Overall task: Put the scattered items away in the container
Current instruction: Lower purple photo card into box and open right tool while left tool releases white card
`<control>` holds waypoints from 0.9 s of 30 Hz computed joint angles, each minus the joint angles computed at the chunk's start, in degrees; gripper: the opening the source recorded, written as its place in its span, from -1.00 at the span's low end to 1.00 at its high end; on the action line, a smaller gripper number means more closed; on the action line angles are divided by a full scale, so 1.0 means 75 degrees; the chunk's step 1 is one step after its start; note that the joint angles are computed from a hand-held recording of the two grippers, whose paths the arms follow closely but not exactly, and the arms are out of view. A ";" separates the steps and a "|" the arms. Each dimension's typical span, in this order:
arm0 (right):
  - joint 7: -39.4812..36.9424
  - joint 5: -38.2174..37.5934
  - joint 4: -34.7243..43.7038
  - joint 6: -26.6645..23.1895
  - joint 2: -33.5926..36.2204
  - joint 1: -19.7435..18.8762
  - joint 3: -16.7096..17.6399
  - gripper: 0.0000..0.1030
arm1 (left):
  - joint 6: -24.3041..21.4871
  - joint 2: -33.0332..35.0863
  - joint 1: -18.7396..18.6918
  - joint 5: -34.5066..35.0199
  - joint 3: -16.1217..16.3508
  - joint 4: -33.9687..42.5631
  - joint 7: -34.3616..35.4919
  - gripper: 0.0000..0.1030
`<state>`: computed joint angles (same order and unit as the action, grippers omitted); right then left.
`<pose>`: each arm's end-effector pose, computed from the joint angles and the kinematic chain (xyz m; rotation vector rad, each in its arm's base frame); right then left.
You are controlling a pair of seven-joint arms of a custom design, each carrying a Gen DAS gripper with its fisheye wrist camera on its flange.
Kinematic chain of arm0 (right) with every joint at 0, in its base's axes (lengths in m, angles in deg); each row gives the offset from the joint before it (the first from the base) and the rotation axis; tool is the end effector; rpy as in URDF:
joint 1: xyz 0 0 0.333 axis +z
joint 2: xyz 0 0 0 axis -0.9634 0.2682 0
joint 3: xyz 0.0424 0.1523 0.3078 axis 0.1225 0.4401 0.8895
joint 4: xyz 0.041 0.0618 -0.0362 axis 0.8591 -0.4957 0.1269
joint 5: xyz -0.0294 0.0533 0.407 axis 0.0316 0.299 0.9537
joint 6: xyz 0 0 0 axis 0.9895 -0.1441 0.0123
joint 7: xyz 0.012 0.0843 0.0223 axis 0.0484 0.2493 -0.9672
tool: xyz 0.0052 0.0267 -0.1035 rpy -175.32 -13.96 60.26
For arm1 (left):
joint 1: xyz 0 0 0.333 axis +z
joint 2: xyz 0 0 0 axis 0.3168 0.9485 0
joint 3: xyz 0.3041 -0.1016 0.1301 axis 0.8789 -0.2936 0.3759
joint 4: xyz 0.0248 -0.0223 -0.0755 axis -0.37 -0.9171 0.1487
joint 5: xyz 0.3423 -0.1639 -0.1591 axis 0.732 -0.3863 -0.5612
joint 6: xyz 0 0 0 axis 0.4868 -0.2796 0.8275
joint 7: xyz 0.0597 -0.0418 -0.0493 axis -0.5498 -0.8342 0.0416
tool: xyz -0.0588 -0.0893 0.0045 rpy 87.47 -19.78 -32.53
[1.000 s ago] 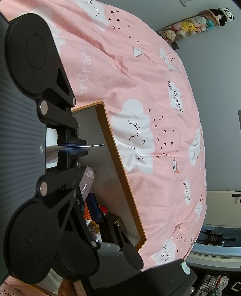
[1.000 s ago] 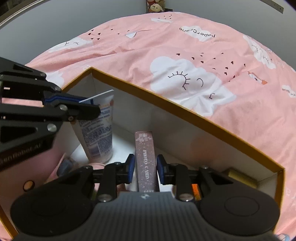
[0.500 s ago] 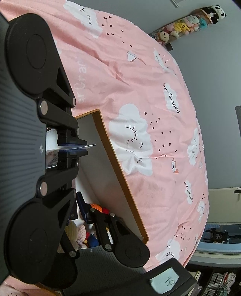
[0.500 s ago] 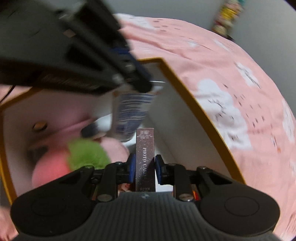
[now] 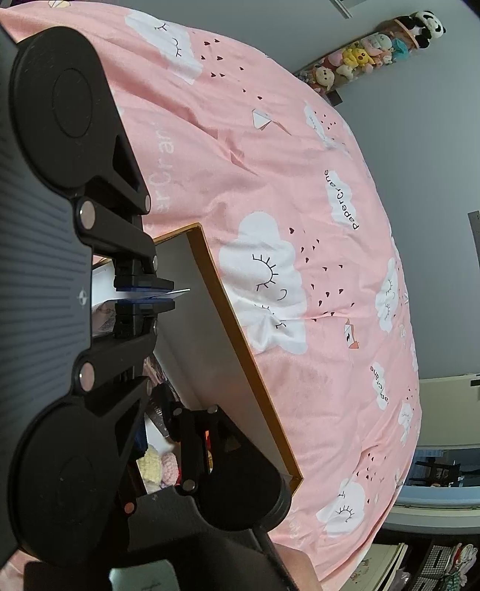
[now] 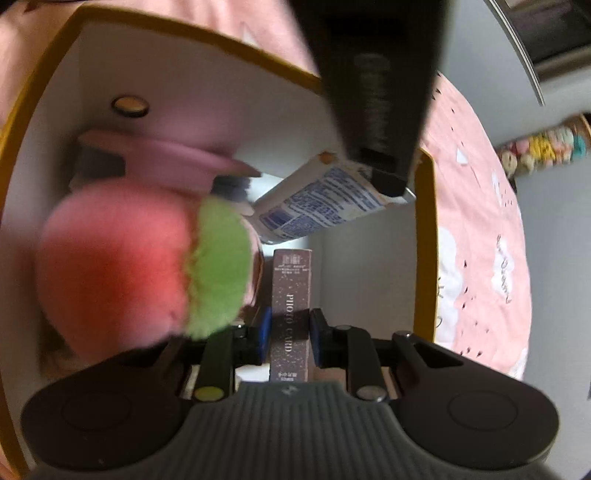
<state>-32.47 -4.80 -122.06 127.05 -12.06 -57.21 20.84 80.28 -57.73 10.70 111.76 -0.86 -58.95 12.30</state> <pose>0.6301 0.2350 0.4248 -2.7476 -0.4364 -0.7680 0.6077 -0.2224 0.4540 -1.4063 2.0977 -0.6192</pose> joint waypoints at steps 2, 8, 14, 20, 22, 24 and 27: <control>0.0181 -0.0036 0.0108 -0.0418 -0.0036 -0.0004 -0.0065 -0.53 | 0.0008 0.0005 0.0012 -0.0016 -0.0002 0.0004 0.0019 -0.94; 0.0687 -0.0200 0.0298 -0.0962 -0.0100 -0.0029 -0.0191 -0.48 | -0.0024 -0.0025 -0.0153 0.0565 0.0174 0.0020 -0.0480 -0.95; 0.1817 -0.0763 0.0116 -0.0118 -0.0100 0.0160 -0.0470 -0.47 | -0.0413 0.0023 -0.0363 0.1611 0.0316 0.0226 -0.1400 -0.98; 0.1771 0.0024 -0.0417 0.0551 -0.0442 -0.0122 -0.0101 -0.23 | -0.0175 0.0002 -0.0124 0.0943 0.0015 0.0182 -0.0673 -0.98; 0.1634 0.0469 -0.0467 0.0695 -0.0475 -0.0217 0.0038 -0.19 | -0.0160 -0.0004 -0.0056 0.0473 -0.0103 0.0157 -0.0307 -0.97; 0.1534 0.0877 -0.0508 0.0739 -0.0530 -0.0294 0.0120 -0.18 | -0.0181 -0.0007 -0.0089 0.0344 -0.0093 0.0147 -0.0252 -0.97; 0.1284 0.1476 -0.0608 0.0827 -0.0614 -0.0386 0.0237 -0.18 | -0.0128 -0.0047 -0.0125 0.0298 -0.0052 0.0089 -0.0294 -0.97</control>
<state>-22.85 6.27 -126.62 133.25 -16.66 -60.10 22.62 79.32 -58.08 9.76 113.99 -1.24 -58.28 10.10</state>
